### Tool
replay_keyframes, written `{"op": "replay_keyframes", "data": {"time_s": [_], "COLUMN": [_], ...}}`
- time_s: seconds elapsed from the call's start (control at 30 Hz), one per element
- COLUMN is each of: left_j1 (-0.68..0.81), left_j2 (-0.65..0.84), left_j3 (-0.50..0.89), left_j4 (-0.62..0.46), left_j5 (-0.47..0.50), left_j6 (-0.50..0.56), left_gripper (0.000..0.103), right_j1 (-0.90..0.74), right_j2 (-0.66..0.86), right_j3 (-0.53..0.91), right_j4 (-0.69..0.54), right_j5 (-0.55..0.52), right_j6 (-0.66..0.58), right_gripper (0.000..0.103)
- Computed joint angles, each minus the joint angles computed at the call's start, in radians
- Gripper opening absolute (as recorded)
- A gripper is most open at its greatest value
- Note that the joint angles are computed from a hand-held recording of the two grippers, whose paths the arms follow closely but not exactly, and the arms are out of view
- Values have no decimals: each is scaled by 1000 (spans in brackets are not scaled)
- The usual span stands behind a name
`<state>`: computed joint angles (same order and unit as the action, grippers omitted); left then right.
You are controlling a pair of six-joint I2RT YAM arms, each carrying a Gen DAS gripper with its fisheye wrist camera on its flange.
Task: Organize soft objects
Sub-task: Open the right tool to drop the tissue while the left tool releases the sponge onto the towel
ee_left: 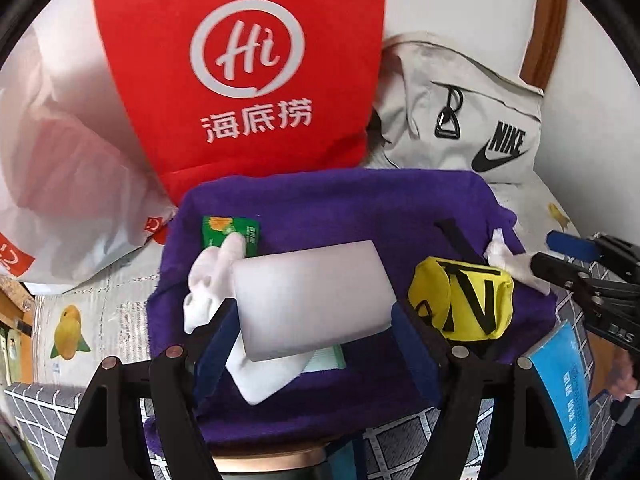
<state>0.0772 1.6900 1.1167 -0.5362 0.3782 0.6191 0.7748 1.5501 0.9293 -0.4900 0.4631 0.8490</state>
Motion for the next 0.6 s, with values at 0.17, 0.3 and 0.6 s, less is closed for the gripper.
{"op": "replay_keyframes", "data": {"time_s": [0.17,0.3,0.6], "left_j1": [-28,-44,-73], "left_j2": [10,17,6], "left_j3": [-11,-17,-47], "left_j4": [24,33,74], "left_j5": [-44,-64,-140], "left_j6": [-10,-5,-10], "left_gripper": [77,77,82], "right_j1": [38,61,72], "right_j2": [-28,-38,-43], "right_j3": [-5,-9,-27], "right_j4": [-23,-32,-17], "right_j5": [27,44,39], "right_j6": [30,42,42], "right_gripper": [47,47,47]}}
